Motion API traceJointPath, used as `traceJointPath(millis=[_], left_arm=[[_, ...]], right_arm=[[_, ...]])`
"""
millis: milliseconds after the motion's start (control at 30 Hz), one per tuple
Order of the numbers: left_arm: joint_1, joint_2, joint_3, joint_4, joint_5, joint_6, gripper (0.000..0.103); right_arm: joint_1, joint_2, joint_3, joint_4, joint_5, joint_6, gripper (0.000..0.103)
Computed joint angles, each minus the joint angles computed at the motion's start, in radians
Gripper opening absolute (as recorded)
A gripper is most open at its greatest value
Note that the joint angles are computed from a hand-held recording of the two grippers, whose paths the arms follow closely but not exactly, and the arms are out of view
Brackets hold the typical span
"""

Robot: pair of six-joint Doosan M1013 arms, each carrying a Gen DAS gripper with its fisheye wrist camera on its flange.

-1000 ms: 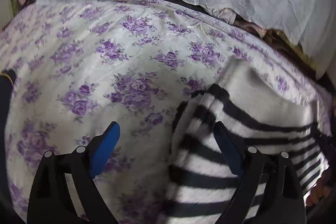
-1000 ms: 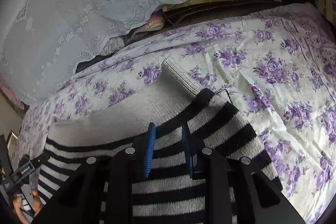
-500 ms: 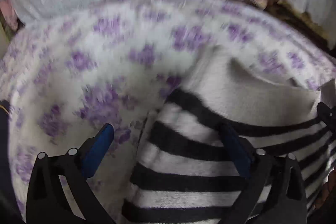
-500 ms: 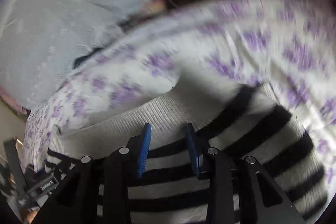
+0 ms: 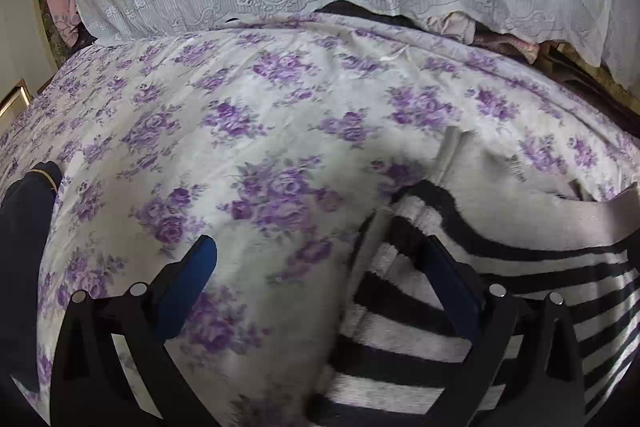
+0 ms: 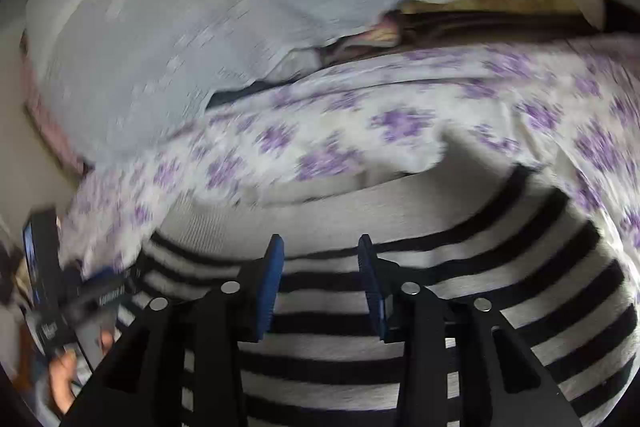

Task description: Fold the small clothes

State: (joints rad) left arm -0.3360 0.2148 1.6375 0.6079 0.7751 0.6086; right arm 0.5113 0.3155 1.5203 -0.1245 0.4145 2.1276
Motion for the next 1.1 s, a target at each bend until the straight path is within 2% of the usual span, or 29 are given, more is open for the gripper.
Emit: traceJointPath(millis=[100, 167, 267, 400, 567, 633, 700, 833, 933, 1033, 1100], left_arm=[[0.006, 0.012, 0.008, 0.010, -0.004, 0.033, 0.099], [0.006, 0.011, 0.011, 0.015, -0.011, 0.034, 0.099], [0.002, 0.008, 0.018, 0.032, -0.018, 0.020, 0.099], [-0.016, -0.007, 0.035, 0.099, -0.021, -0.029, 0.099], [-0.039, -0.026, 0.051, 0.171, -0.027, -0.068, 0.099], [-0.041, -0.036, 0.058, 0.178, -0.042, -0.082, 0.099], [-0.042, -0.041, 0.060, 0.183, -0.049, -0.088, 0.099], [-0.045, -0.042, 0.061, 0.182, -0.058, -0.083, 0.099], [-0.048, -0.035, 0.057, 0.177, -0.051, -0.067, 0.099], [-0.038, -0.007, 0.033, 0.101, -0.015, 0.016, 0.099], [-0.019, -0.002, 0.033, 0.024, -0.041, 0.068, 0.099]], right_arm=[[0.033, 0.054, -0.056, -0.064, 0.127, -0.027, 0.042], [0.044, 0.055, -0.039, -0.146, 0.101, 0.028, 0.043], [0.043, 0.043, -0.026, -0.156, 0.087, 0.049, 0.043], [0.054, 0.013, 0.004, -0.257, 0.043, 0.143, 0.043], [0.057, -0.032, 0.043, -0.417, 0.001, 0.317, 0.043], [0.053, -0.046, 0.057, -0.539, 0.013, 0.453, 0.046], [0.040, -0.052, 0.064, -0.596, 0.033, 0.539, 0.048], [-0.009, -0.056, 0.076, -0.537, 0.054, 0.593, 0.048], [-0.045, -0.054, 0.084, -0.435, 0.052, 0.577, 0.048], [-0.076, -0.032, 0.077, -0.271, 0.075, 0.473, 0.049], [-0.080, -0.029, 0.085, -0.261, 0.053, 0.471, 0.048]])
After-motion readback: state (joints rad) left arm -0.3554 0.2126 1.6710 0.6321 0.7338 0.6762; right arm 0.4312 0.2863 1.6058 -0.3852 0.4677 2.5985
